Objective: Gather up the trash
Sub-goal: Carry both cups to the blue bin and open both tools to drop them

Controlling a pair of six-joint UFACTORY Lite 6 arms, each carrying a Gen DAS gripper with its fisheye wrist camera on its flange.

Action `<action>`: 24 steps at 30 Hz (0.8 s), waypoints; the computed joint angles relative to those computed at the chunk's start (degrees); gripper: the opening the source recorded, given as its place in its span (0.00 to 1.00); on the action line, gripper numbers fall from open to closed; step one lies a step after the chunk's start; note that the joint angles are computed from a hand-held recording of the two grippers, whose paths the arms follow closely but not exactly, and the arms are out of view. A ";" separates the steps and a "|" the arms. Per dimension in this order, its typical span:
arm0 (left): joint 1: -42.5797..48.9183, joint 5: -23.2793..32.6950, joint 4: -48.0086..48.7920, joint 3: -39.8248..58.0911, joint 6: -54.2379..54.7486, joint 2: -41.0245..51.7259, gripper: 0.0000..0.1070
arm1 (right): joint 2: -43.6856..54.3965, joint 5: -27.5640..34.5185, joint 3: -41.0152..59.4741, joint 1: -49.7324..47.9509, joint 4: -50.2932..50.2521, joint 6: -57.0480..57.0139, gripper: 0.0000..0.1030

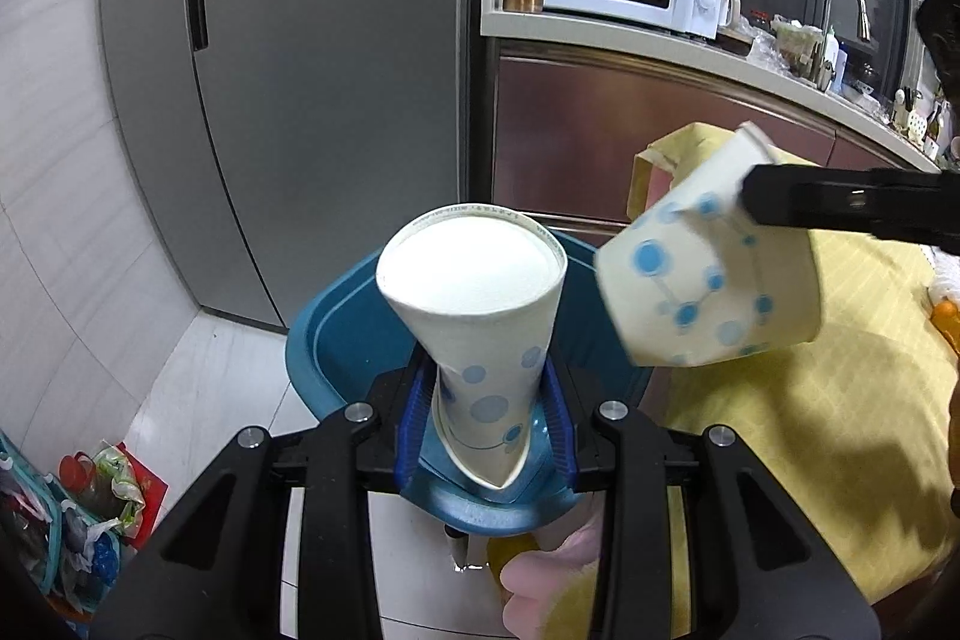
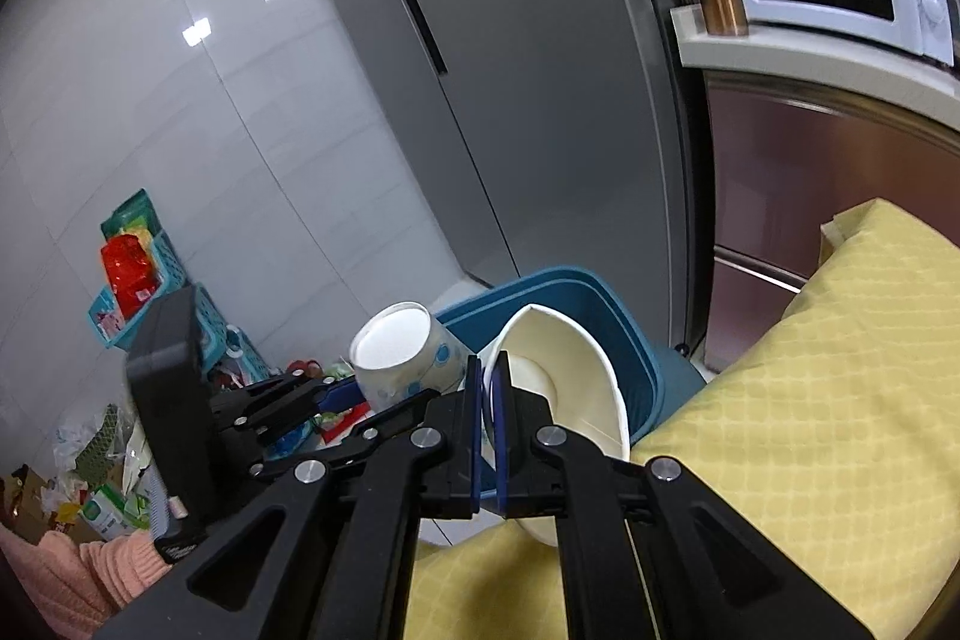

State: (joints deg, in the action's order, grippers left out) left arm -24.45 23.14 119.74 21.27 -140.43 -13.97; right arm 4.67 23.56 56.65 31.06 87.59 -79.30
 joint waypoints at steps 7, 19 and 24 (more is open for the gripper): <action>-0.21 1.03 2.48 2.19 -3.24 4.44 0.32 | 5.67 -1.38 4.41 1.66 -2.79 3.74 0.02; 3.47 -0.39 8.81 6.44 -8.25 11.43 0.32 | 15.28 -3.03 14.31 3.58 -15.66 17.75 0.03; 5.94 -1.63 15.50 8.40 -14.06 15.44 0.32 | 18.18 -3.34 16.96 4.20 -19.02 21.72 0.05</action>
